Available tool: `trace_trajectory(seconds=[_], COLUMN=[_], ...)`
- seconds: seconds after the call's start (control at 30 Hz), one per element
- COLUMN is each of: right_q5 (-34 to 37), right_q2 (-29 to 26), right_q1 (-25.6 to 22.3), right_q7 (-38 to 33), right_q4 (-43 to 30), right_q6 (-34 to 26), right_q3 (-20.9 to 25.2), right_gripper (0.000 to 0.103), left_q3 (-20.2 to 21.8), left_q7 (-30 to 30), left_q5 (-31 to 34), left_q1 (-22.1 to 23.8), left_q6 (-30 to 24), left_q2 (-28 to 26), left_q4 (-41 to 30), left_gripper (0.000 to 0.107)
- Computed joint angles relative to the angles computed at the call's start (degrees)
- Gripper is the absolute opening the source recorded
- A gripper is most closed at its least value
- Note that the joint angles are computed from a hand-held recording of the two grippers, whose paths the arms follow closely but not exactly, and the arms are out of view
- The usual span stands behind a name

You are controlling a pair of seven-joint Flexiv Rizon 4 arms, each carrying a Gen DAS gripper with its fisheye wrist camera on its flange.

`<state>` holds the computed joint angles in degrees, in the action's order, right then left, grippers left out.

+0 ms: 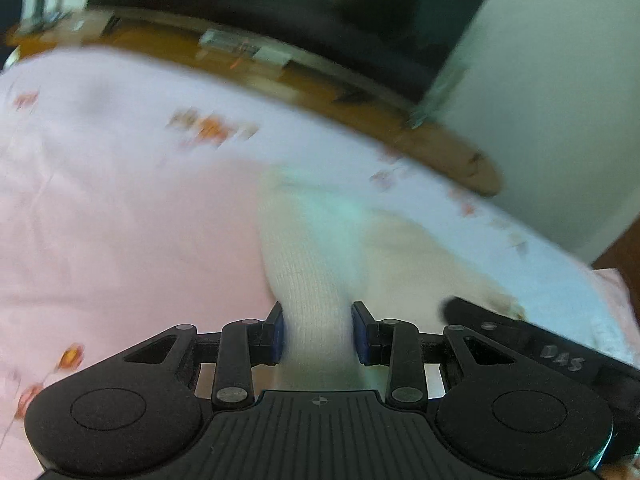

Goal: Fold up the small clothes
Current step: 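Lift the strip's end with both grippers and fold it over the strip, then lay the folded end down and open both grippers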

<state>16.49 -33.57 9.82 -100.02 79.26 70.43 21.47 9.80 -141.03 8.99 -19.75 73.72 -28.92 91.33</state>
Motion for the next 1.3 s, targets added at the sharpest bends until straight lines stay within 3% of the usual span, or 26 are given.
trace_trajectory(seconds=[0.03,0.1,0.2,0.23,0.33,0.4,0.47,0.6,0.77,0.83,0.93,1.07,1.17,1.3], right_q5=[-0.6,-2.0,-3.0,-3.5,-4.8,-5.2,-5.6,-6.2,-12.7,-13.7,-13.7,-12.0,-10.2,-10.7], right_q2=[-0.4,-0.8,-0.2,0.2,2.2,3.5,4.2,2.9,1.5,0.8,1.8,6.4,9.4,12.1], right_q1=[0.7,1.6,1.4,1.3,1.3,0.9,-0.3,-0.9,5.2,5.3,4.4,2.3,1.0,2.7], right_q7=[2.1,5.5,6.5,6.7,7.7,7.1,4.8,2.2,8.8,10.2,11.5,9.0,7.4,8.7], right_q4=[-0.1,0.3,2.0,2.5,5.0,6.6,7.1,4.8,6.2,5.9,6.1,11.4,14.9,19.4], right_q6=[-1.3,-2.7,-1.1,-0.7,2.3,6.0,8.1,4.4,1.6,2.2,1.1,4.5,3.8,4.6], right_q3=[-1.4,-3.7,-4.4,-4.6,-5.2,-4.5,-2.3,0.3,-7.8,-8.1,-7.0,-4.6,-3.0,-4.8], right_gripper=[0.031,0.040,0.055,0.055,0.053,0.045,0.041,0.032,0.030,0.030,0.030,0.032,0.032,0.032], left_q3=[-1.4,-0.3,1.7,3.0,6.0,6.3,4.5,1.4,0.7,0.6,0.4,-0.2,-1.7,-3.3], left_q7=[1.0,0.5,-0.7,-1.8,-5.5,-6.7,-5.5,-2.8,-0.5,0.2,0.1,-0.9,-1.0,0.7], left_q5=[-1.2,-0.7,0.5,1.7,7.1,9.6,9.7,7.6,8.9,9.6,10.7,13.0,12.9,12.8], left_q1=[1.4,0.6,-1.3,-2.4,-5.0,-5.2,-3.9,-1.6,-1.9,-2.0,-2.4,-3.4,-3.0,-2.8], left_q6=[1.1,2.3,1.4,0.7,-0.1,-0.5,-1.9,-6.6,-11.2,-12.5,-13.5,-12.8,-12.7,-12.8], left_q2=[-0.1,-0.2,0.6,1.0,1.9,2.1,1.4,-1.3,-3.2,-3.2,-1.4,1.8,3.6,4.6], left_q4=[1.2,1.9,2.0,1.7,0.3,-1.0,-3.1,-7.2,-10.7,-11.3,-10.3,-6.7,-4.0,-1.4], left_gripper=[0.038,0.047,0.047,0.047,0.047,0.047,0.047,0.047,0.047,0.047,0.047,0.047,0.047,0.047])
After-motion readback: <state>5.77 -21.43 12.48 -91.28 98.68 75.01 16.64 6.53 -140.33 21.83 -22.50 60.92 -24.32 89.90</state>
